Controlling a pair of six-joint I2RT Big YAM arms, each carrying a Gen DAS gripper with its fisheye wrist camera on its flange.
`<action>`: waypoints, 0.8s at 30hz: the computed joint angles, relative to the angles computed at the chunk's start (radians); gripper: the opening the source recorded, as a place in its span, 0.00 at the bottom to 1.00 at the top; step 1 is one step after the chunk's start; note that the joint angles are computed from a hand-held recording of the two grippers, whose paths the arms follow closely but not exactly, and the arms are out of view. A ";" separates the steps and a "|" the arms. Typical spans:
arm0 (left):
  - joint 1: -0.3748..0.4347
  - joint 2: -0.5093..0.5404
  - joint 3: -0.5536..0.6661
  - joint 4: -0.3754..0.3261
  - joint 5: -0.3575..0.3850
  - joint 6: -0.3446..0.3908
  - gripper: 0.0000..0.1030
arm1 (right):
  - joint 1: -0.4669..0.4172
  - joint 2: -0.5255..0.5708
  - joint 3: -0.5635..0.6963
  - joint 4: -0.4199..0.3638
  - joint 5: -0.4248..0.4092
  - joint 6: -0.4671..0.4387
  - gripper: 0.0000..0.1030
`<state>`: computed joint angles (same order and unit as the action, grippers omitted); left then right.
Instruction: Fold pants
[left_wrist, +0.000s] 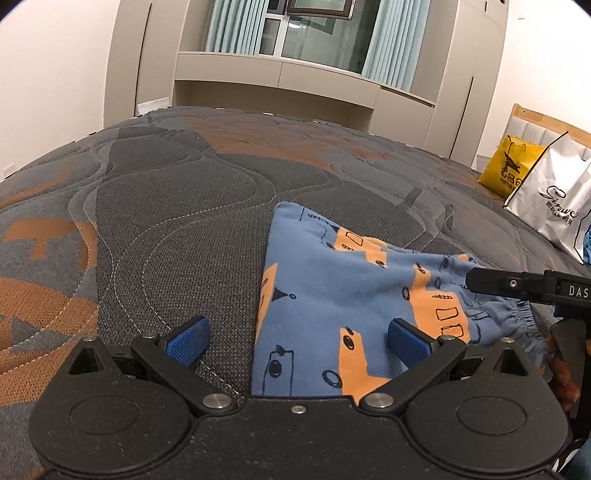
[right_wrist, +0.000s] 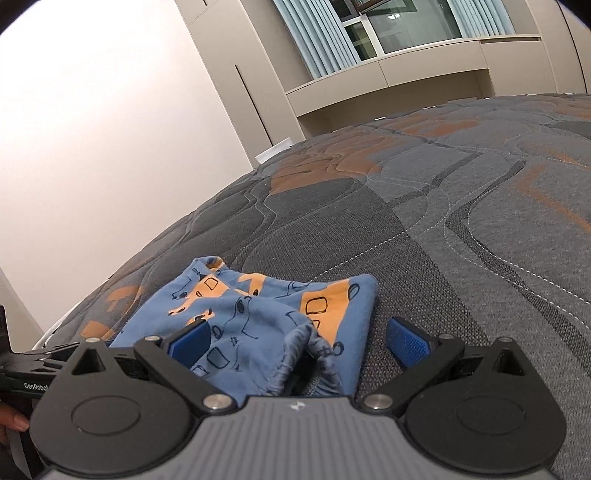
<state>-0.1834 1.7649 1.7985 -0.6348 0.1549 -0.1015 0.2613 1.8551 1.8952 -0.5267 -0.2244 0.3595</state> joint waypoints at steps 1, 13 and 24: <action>0.000 0.001 0.000 -0.001 -0.001 0.002 1.00 | 0.000 0.000 0.000 0.000 -0.001 0.002 1.00; -0.005 -0.004 -0.004 -0.002 -0.026 -0.013 1.00 | -0.001 -0.007 -0.016 0.021 0.006 0.021 0.95; 0.016 -0.022 -0.016 -0.003 0.004 -0.082 0.92 | 0.005 -0.023 -0.037 0.027 0.060 0.044 0.77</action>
<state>-0.1669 1.7431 1.7826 -0.6376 0.1587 -0.1833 0.2667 1.8322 1.8578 -0.5001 -0.1648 0.4039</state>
